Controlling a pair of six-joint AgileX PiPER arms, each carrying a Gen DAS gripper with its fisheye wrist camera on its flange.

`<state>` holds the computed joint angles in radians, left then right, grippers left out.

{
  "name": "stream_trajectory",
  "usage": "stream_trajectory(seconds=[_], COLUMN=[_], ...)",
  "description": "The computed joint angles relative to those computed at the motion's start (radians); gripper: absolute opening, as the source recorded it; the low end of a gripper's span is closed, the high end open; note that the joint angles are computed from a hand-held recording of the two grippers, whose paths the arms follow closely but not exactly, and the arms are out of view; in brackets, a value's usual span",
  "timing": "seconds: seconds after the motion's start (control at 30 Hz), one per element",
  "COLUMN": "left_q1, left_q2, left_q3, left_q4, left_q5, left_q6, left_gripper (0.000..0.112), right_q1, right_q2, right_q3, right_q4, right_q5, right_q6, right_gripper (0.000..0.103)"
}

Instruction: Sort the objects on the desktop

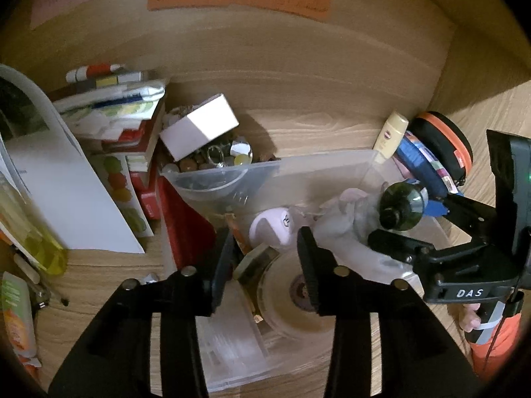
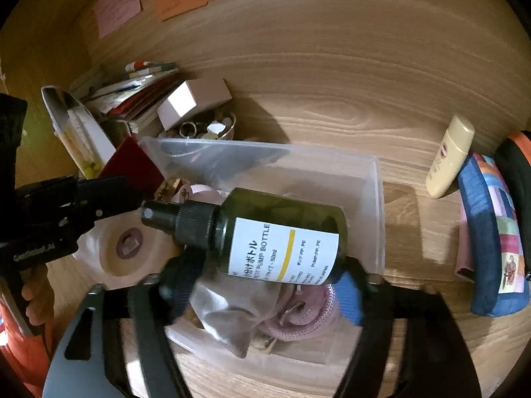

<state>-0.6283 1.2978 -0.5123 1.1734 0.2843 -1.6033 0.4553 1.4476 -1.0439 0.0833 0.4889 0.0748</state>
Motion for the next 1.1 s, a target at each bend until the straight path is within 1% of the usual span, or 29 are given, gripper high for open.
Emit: stream_trajectory(seconds=[0.03, 0.13, 0.3, 0.43, 0.5, 0.53, 0.57, 0.63, 0.7, 0.77, 0.83, 0.93, 0.97, 1.03, 1.1], left_q1=[-0.012, -0.025, -0.056, -0.077, -0.098, -0.124, -0.144, -0.186, -0.238, -0.298, -0.389, -0.484, -0.507, -0.552, -0.589], left_q2=[-0.008, -0.024, -0.05, -0.075, -0.087, -0.099, -0.109, -0.133, -0.153, -0.161, -0.162, -0.142, -0.133, -0.114, -0.099], left_q3=[0.002, 0.005, 0.007, 0.0, -0.001, 0.001, 0.005, 0.008, 0.007, 0.007, 0.007, 0.0, 0.0, 0.003, 0.006], left_q4=[0.017, 0.029, 0.03, -0.044, -0.056, -0.05, -0.038, -0.04, -0.054, -0.043, -0.017, -0.019, -0.017, -0.011, -0.015], left_q5=[0.012, 0.026, 0.061, 0.091, 0.12, 0.156, 0.182, 0.232, 0.295, 0.365, 0.47, 0.583, 0.607, 0.651, 0.684], left_q6=[-0.02, -0.031, -0.035, 0.035, 0.043, 0.029, 0.011, 0.004, 0.004, -0.032, -0.096, -0.15, -0.173, -0.224, -0.265], left_gripper=[0.045, 0.049, 0.052, 0.054, 0.06, 0.066, 0.07, 0.07, 0.074, 0.089, 0.093, 0.096, 0.1, 0.1, 0.1], right_q1=[0.001, 0.013, 0.072, 0.094, 0.103, 0.107, 0.111, 0.123, 0.131, 0.137, 0.156, 0.208, 0.221, 0.263, 0.314], right_q2=[-0.004, -0.006, -0.043, -0.074, -0.094, -0.111, -0.123, -0.151, -0.183, -0.214, -0.246, -0.285, -0.293, -0.314, -0.33], right_q3=[0.002, -0.014, -0.017, -0.019, -0.018, -0.013, -0.01, -0.003, 0.008, 0.02, 0.037, 0.065, 0.073, 0.093, 0.106], right_q4=[0.008, 0.017, -0.16, -0.233, -0.258, -0.267, -0.276, -0.305, -0.321, -0.329, -0.364, -0.47, -0.492, -0.561, -0.639], right_q5=[-0.004, 0.019, 0.029, 0.046, 0.06, 0.067, 0.073, 0.088, 0.101, 0.106, 0.112, 0.125, 0.127, 0.14, 0.172], right_q6=[-0.008, -0.022, 0.141, 0.226, 0.257, 0.27, 0.281, 0.315, 0.344, 0.365, 0.409, 0.513, 0.534, 0.601, 0.669], right_gripper=[0.085, 0.085, 0.086, 0.09, 0.091, 0.091, 0.091, 0.092, 0.093, 0.095, 0.097, 0.099, 0.101, 0.103, 0.103])
